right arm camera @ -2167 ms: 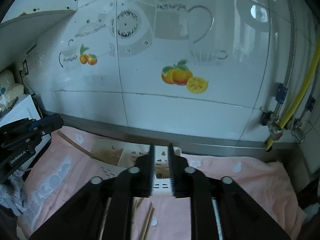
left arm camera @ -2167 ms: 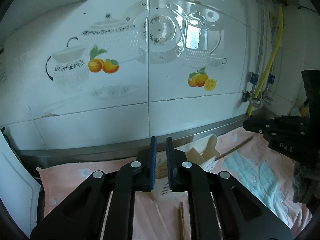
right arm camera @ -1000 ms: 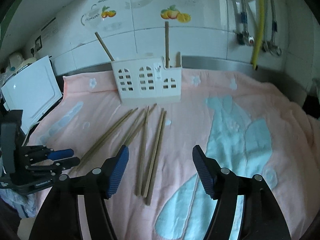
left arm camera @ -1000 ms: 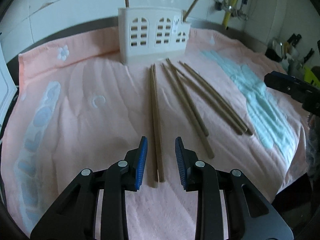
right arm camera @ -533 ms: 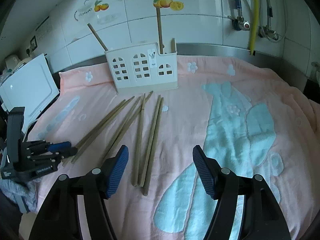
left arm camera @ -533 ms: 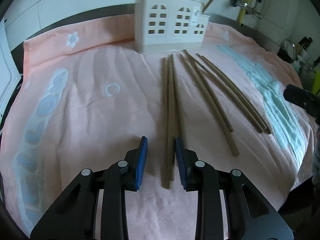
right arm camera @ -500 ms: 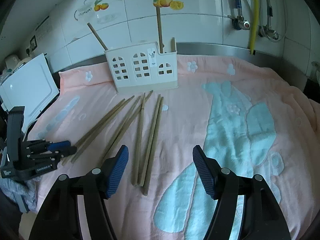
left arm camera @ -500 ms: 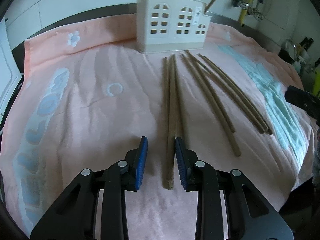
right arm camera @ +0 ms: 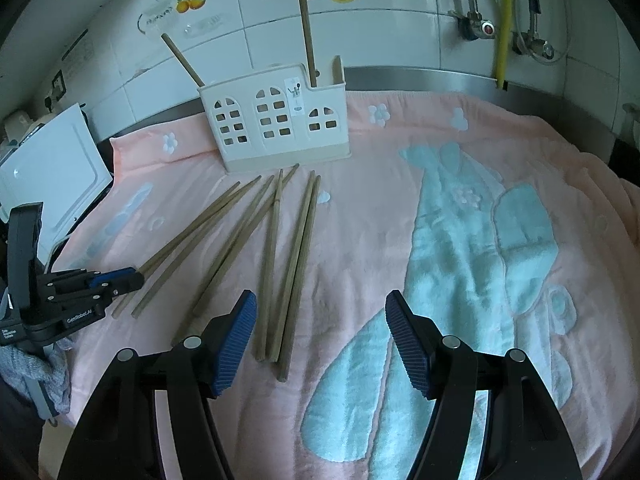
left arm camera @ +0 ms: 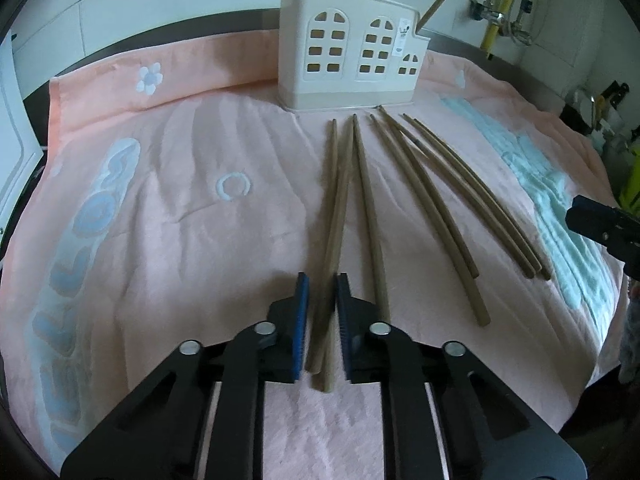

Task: Organize utensils
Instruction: 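Open both tools and move them back over the remaining chopsticks, then close the left and right tools each on another wooden chopstick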

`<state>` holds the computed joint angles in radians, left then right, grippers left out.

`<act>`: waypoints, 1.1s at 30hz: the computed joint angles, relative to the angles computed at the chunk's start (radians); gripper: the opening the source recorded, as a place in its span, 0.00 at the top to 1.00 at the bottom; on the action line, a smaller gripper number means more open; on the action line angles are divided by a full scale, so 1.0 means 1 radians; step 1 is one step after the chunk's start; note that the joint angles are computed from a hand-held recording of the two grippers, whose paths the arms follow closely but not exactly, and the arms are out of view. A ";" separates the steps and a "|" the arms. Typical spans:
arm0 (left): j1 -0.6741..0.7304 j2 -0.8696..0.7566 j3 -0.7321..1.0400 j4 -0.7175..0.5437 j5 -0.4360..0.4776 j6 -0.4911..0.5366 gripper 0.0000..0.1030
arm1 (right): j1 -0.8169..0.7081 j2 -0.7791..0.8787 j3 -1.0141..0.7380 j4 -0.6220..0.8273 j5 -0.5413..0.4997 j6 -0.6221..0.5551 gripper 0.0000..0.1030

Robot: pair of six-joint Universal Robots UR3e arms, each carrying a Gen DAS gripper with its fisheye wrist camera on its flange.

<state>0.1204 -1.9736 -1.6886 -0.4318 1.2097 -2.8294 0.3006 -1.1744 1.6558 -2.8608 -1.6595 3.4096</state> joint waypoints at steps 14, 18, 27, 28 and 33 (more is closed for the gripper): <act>-0.014 -0.033 0.018 0.050 0.000 -0.014 0.90 | 0.004 0.041 -0.030 0.026 0.027 0.006 0.39; -0.005 -0.011 0.001 0.062 -0.021 -0.013 0.93 | 0.005 0.050 -0.033 0.031 0.038 0.011 0.49; 0.019 0.054 -0.010 0.074 -0.065 -0.030 0.94 | 0.004 0.087 -0.065 0.047 0.072 0.016 0.73; 0.021 0.060 -0.010 0.074 -0.069 -0.030 0.94 | 0.004 0.091 -0.066 0.046 0.075 0.019 0.74; 0.035 0.082 -0.010 0.072 -0.094 -0.030 0.94 | 0.007 0.108 -0.072 0.043 0.076 0.031 0.83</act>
<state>0.1549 -1.8911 -1.6986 -0.3603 1.1161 -2.8593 0.3078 -1.0666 1.5834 -2.8174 -1.5835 3.4405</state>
